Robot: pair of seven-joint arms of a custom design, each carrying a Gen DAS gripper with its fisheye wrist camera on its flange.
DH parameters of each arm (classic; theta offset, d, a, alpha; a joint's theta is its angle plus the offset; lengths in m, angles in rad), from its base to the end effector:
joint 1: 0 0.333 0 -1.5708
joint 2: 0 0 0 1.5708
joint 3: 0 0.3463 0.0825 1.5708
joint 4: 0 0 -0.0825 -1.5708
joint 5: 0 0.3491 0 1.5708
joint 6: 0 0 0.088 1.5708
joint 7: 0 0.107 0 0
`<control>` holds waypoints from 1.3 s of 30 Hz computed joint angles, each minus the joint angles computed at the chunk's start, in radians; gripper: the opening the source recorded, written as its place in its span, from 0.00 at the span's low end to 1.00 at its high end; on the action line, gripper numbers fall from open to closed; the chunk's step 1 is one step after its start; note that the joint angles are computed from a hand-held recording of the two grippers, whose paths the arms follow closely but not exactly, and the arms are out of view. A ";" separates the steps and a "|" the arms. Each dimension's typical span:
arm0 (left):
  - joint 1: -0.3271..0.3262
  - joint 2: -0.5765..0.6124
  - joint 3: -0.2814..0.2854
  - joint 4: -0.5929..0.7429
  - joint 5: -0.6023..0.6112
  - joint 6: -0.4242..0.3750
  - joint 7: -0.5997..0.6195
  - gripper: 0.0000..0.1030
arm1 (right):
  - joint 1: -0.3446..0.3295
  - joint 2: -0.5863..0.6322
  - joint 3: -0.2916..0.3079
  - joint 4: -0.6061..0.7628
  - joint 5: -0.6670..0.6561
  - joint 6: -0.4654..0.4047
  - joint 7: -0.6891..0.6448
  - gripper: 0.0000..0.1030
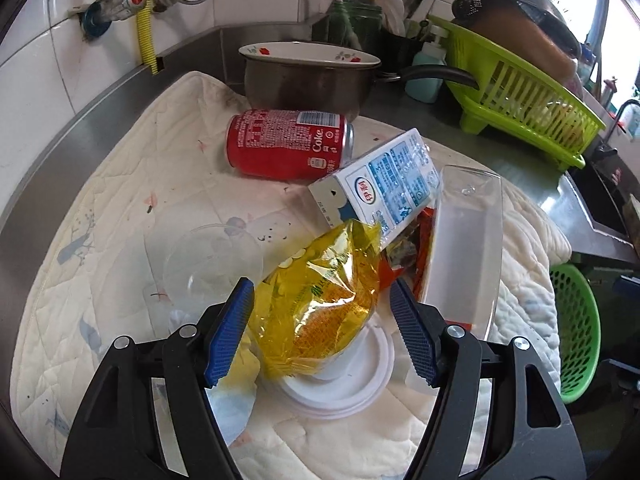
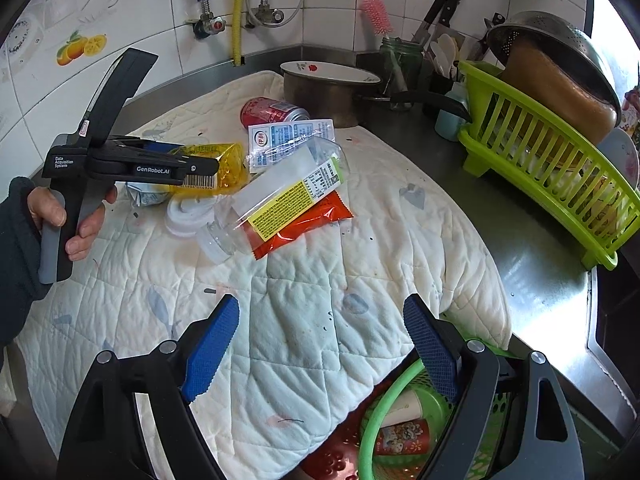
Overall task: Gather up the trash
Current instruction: 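Grasp the yellow snack bag with the left gripper, then lift the yellow bag with the left gripper while the right gripper grasps the clear plastic box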
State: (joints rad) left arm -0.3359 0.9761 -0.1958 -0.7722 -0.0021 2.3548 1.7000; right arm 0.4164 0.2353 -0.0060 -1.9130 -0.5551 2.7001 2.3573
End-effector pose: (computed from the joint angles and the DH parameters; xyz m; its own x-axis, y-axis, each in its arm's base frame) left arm 0.7508 -0.3390 0.4464 -0.5224 -0.8481 0.0884 -0.7159 0.3798 -0.5858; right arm 0.5675 0.2667 0.4798 0.0559 -0.9982 0.0226 -0.7957 -0.0582 -0.6029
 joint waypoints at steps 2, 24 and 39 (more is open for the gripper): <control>0.008 -0.015 -0.013 -0.033 -0.011 0.011 0.016 0.53 | -0.002 0.005 0.000 0.006 0.006 -0.004 -0.003 0.79; 0.063 -0.219 -0.040 -0.434 -0.084 0.246 -0.026 0.16 | -0.009 0.101 0.002 0.141 0.152 -0.012 -0.101 0.79; 0.164 -0.512 -0.078 -0.919 -0.143 0.599 -0.147 0.16 | -0.067 0.365 0.051 0.529 0.530 -0.145 -0.164 0.69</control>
